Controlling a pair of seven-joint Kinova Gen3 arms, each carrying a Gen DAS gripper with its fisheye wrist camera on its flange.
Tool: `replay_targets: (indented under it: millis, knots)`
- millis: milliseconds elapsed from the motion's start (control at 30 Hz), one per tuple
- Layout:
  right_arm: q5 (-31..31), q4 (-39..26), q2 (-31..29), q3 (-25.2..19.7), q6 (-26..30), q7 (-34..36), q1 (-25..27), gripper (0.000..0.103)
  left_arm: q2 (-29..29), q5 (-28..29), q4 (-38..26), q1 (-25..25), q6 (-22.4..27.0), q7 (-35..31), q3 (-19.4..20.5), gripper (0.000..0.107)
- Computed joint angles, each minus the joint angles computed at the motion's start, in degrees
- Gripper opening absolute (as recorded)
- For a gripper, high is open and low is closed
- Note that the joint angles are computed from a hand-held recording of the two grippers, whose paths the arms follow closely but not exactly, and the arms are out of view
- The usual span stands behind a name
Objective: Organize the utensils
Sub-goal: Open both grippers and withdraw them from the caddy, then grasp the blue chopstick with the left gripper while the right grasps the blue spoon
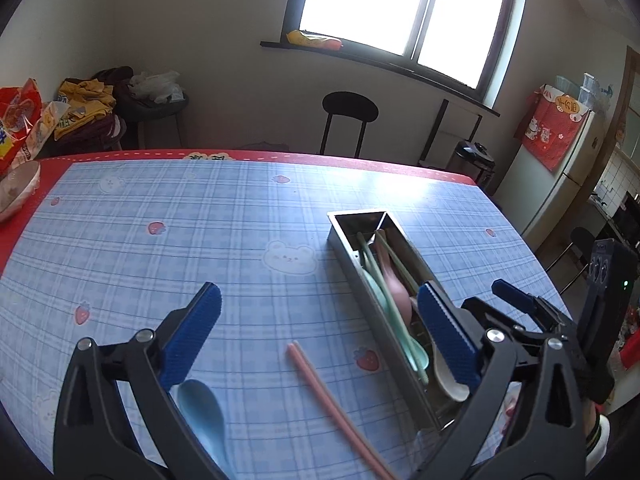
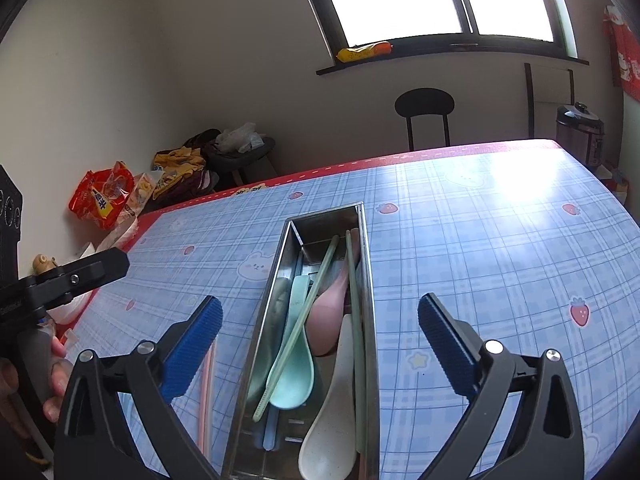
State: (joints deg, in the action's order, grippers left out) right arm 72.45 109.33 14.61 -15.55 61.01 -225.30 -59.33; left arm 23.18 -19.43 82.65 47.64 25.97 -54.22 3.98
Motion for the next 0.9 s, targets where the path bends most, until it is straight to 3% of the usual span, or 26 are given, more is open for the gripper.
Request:
replay_targets:
  millis: [200,433,533,633,733,833,900]
  knots:
    - [0.17,-3.46,2.42,-0.59,3.45,2.33,-3.36,0.097,-8.54,-3.46,11.63,-1.09,-1.71,2.86,-1.39,0.097]
    - [1.38,-9.15,6.01,0.01,6.68,7.21,-8.77,0.097,-15.59,-6.88,23.72,-6.52,-4.38,6.78,0.67,0.097]
    - [0.8,-11.49,7.57,0.69,5.45,9.7,-10.03,0.097,-16.84,-7.41,27.09,-9.35,-5.29,7.24,2.68,0.097]
    - [-0.87,-13.85,9.04,1.45,3.75,12.77,-10.78,0.097,-16.89,-11.21,29.28,-8.8,-5.77,11.1,2.62,0.097]
    - [-2.01,-14.92,9.85,2.51,3.27,13.67,-12.46,0.097,-16.56,-9.54,30.81,-11.06,-6.7,10.19,5.63,0.097]
    - [-3.86,-15.38,9.84,2.83,1.96,14.81,-13.21,0.097,-16.19,-12.16,31.94,-8.33,-6.42,13.11,5.58,0.097]
    - [-7.44,-18.25,10.87,2.95,4.51,18.81,-14.06,0.097,-15.67,-15.97,31.85,-5.42,-4.32,16.66,5.45,0.097]
